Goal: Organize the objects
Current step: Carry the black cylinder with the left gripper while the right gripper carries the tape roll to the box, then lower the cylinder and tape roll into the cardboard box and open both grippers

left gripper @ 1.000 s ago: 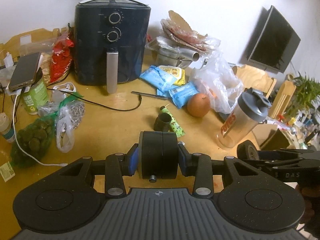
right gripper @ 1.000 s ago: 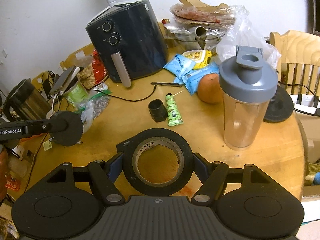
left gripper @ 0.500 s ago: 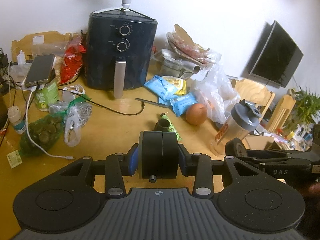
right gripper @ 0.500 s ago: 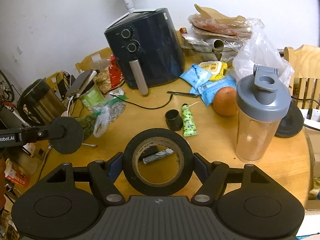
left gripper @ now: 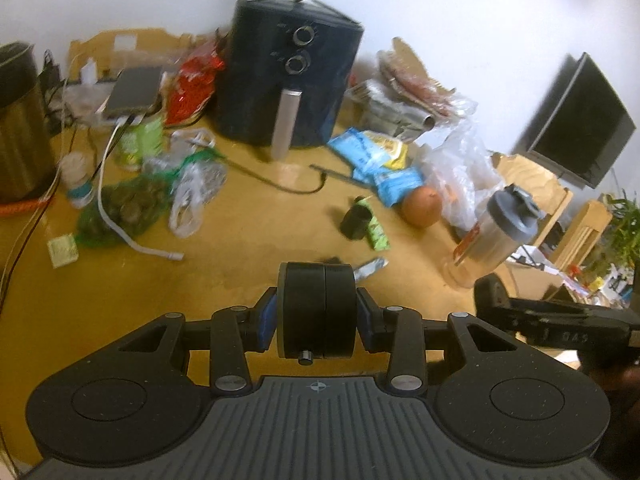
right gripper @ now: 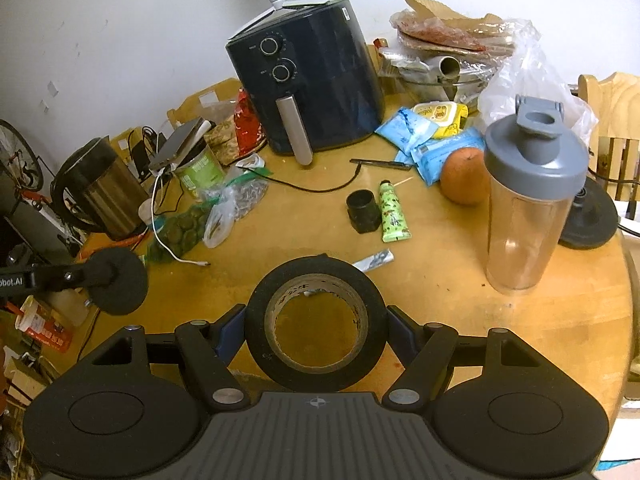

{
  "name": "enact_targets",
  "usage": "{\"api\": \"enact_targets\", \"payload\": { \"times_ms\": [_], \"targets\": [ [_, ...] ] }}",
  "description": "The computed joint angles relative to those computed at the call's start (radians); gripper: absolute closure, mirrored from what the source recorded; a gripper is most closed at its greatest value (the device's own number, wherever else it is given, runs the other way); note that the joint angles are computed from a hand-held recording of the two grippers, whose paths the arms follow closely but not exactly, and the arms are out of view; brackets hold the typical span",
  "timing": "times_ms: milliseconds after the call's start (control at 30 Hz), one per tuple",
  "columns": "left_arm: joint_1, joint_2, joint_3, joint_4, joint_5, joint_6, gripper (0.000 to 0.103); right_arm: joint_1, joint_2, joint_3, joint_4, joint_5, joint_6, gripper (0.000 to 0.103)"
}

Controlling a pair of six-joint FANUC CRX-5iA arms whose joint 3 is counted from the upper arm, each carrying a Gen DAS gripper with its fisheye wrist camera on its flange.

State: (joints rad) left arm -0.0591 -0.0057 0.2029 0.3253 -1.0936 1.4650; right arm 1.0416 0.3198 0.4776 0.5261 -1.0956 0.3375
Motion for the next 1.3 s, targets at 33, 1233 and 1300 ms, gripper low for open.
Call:
{"api": "enact_targets", "payload": {
  "times_ms": [33, 1233, 1300],
  "targets": [
    [0.001, -0.004, -0.004, -0.005, -0.008, 0.006, 0.064, 0.000, -0.003, -0.005, -0.002, -0.001, -0.001, 0.028],
    [-0.026, -0.063, -0.079, -0.112, -0.107, 0.127, 0.049, 0.027, -0.044, -0.052, -0.115, 0.018, 0.081, 0.028],
    [-0.025, -0.070, -0.088, -0.107, -0.104, 0.123, 0.049, 0.032, -0.039, -0.043, -0.123, 0.016, 0.098, 0.028]
  ]
}}
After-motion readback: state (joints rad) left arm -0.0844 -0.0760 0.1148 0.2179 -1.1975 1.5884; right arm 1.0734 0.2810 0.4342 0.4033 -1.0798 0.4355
